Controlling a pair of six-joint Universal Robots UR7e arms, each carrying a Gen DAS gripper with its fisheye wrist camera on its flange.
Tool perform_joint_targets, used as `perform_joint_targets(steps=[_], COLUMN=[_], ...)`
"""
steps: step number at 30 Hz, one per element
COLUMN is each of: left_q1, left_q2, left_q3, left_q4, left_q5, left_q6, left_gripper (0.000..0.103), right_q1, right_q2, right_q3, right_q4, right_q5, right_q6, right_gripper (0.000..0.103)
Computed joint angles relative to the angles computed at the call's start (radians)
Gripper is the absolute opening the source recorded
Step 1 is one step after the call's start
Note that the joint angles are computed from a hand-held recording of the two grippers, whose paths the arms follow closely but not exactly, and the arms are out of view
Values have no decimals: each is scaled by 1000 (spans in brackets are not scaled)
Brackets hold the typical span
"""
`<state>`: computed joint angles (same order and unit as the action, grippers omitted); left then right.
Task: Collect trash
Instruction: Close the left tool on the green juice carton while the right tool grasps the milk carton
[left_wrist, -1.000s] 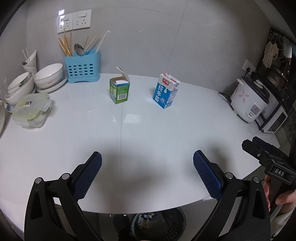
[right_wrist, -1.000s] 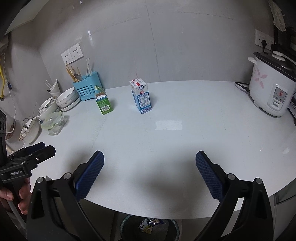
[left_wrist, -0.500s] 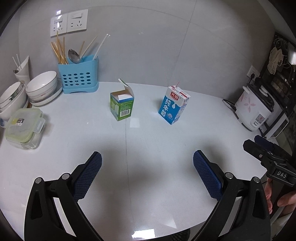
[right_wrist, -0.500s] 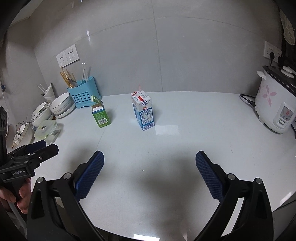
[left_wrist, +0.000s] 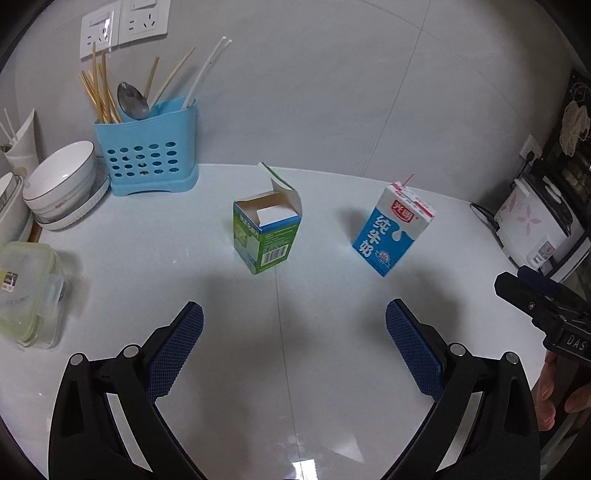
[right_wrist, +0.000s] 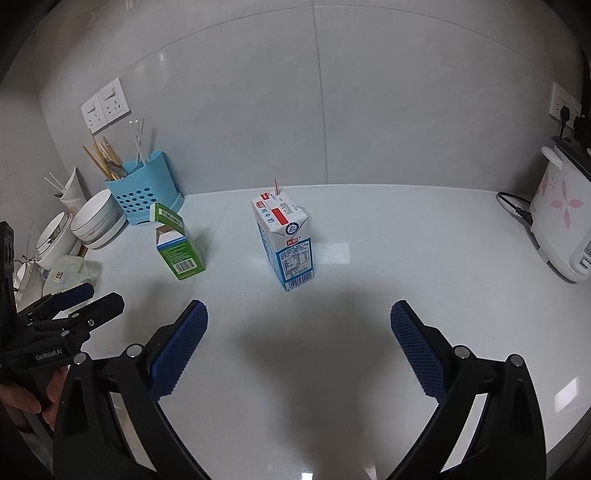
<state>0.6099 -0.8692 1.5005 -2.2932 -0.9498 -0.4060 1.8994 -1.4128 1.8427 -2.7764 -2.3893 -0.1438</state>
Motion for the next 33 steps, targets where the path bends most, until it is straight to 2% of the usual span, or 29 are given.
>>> perform_joint_targets(steps=[11, 25, 28, 31, 33], left_q1=[96, 143, 146, 150, 150], left_q2=[153, 267, 274, 286, 292], left_q3=[-165, -294, -299, -314, -322], left_q4=[7, 12, -9, -5, -2], left_q5=[-2, -16, -14, -23, -30], left_q6=[121, 233, 250, 261, 269], left_gripper=[97, 97, 93, 83, 69], right_q1=[-81, -115, -119, -122, -122], right_q2=[182, 268, 274, 277, 281], right_q3=[-176, -270, -277, -281, -287], right_q4=[13, 25, 16, 13, 20], right_q5=[7, 4, 16, 27, 27], right_q6=[-24, 9, 17, 22, 27], right_gripper=[95, 95, 95, 93, 85])
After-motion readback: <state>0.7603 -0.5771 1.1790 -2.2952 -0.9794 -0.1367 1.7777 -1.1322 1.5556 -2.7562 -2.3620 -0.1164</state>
